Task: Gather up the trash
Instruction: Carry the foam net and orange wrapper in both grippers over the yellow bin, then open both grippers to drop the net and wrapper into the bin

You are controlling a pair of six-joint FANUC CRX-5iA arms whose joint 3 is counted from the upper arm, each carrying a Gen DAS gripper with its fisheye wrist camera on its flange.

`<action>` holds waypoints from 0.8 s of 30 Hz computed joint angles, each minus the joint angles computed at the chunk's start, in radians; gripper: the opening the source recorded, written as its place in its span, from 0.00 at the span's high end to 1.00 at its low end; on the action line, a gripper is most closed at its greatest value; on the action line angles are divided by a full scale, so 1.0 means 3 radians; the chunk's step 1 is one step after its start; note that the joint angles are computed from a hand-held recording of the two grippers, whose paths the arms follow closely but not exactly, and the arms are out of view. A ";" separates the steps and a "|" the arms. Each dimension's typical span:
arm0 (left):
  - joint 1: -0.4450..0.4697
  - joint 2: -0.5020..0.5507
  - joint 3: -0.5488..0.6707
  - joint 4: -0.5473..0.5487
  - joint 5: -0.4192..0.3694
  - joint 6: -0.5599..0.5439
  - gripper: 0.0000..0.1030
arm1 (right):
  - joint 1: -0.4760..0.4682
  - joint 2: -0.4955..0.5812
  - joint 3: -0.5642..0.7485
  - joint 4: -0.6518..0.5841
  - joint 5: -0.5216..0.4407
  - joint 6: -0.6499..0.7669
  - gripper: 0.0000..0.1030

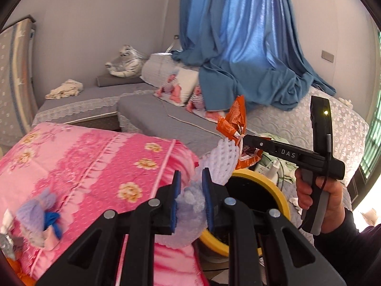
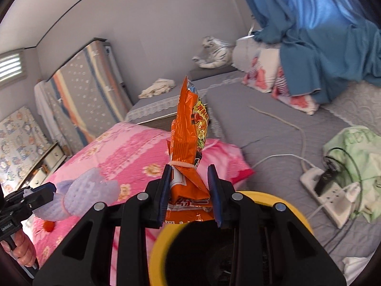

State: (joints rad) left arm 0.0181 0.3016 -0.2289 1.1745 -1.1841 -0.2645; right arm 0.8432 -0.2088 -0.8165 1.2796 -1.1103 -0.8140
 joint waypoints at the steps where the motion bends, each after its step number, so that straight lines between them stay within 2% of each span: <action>1: -0.0022 0.0016 0.0011 -0.0016 -0.0009 0.0014 0.83 | 0.0032 -0.0020 -0.0021 -0.0042 -0.0056 -0.0017 0.72; 6: -0.0159 0.0137 0.0111 -0.0188 -0.0096 0.0204 0.83 | 0.0232 -0.0142 -0.0159 -0.0306 -0.0300 -0.0170 0.72; 13: -0.0369 0.0189 0.0094 -0.0373 -0.0011 0.0277 0.83 | 0.0471 -0.0216 -0.0300 -0.0664 -0.0526 -0.0370 0.72; 22: -0.0563 0.0271 0.0123 -0.0555 0.0123 0.0453 0.83 | 0.0554 -0.0327 -0.0452 -0.0870 -0.0521 -0.0602 0.71; 23: -0.0572 0.0274 0.0119 -0.0560 0.0132 0.0463 0.82 | 0.0550 -0.0330 -0.0456 -0.0870 -0.0513 -0.0611 0.71; 24: -0.0574 0.0283 0.0121 -0.0564 0.0126 0.0474 0.73 | 0.0554 -0.0333 -0.0457 -0.0872 -0.0514 -0.0618 0.71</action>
